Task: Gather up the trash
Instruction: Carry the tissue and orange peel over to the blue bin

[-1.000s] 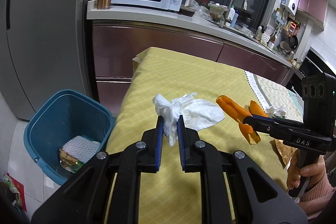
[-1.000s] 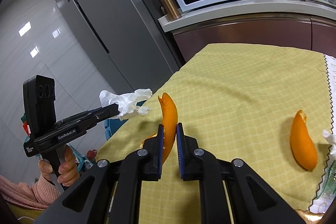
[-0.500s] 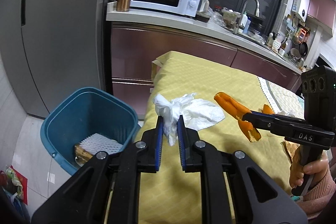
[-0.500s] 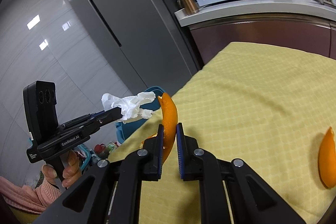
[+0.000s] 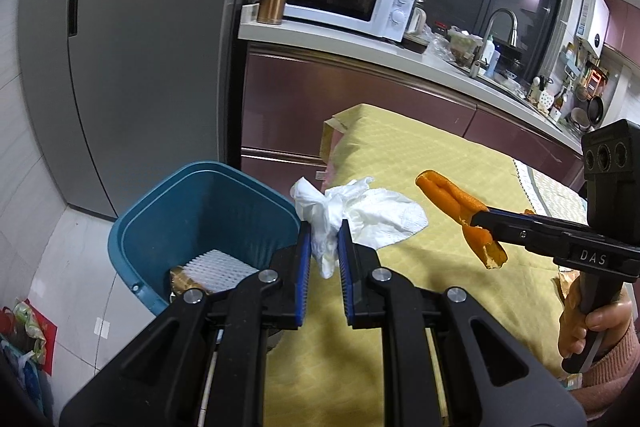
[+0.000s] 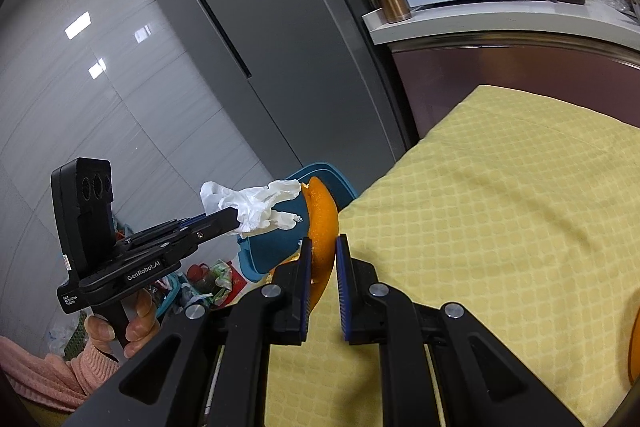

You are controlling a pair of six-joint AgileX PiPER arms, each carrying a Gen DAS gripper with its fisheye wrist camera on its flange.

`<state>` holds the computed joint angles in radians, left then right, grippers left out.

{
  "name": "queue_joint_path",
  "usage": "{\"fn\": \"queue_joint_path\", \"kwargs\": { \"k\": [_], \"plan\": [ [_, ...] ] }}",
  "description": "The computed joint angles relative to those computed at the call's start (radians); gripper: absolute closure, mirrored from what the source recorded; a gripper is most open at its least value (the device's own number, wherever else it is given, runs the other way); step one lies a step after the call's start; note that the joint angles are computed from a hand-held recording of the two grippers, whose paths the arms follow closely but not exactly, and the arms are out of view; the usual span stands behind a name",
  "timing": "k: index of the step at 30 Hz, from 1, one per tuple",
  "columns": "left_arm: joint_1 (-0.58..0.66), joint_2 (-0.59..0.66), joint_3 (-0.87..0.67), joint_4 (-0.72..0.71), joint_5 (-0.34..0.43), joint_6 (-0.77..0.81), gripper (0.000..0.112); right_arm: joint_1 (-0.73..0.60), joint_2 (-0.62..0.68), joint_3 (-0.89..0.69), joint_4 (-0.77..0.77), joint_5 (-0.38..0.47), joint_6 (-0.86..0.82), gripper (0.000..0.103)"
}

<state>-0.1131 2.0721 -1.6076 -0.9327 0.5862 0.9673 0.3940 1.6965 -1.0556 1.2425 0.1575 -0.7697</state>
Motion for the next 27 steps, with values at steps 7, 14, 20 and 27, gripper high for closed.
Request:
{"fn": "queue_joint_path", "kwargs": {
  "k": [7,14,20,27],
  "plan": [
    [0.021,0.006,-0.009,0.013,-0.014,-0.019,0.098,0.006,0.04,-0.059,-0.103,0.026,0.089,0.093],
    [0.043,0.012,-0.011,0.019,-0.026,-0.031,0.098,0.008,0.083,-0.126,-0.193,0.053,0.173,0.093],
    [0.058,0.02,-0.014,0.024,-0.029,-0.037,0.098,0.016,0.123,-0.189,-0.286,0.078,0.262,0.093],
    [0.06,0.03,-0.02,0.049,-0.042,-0.06,0.098,0.009,0.171,-0.255,-0.308,0.122,0.274,0.093]
  ]
}}
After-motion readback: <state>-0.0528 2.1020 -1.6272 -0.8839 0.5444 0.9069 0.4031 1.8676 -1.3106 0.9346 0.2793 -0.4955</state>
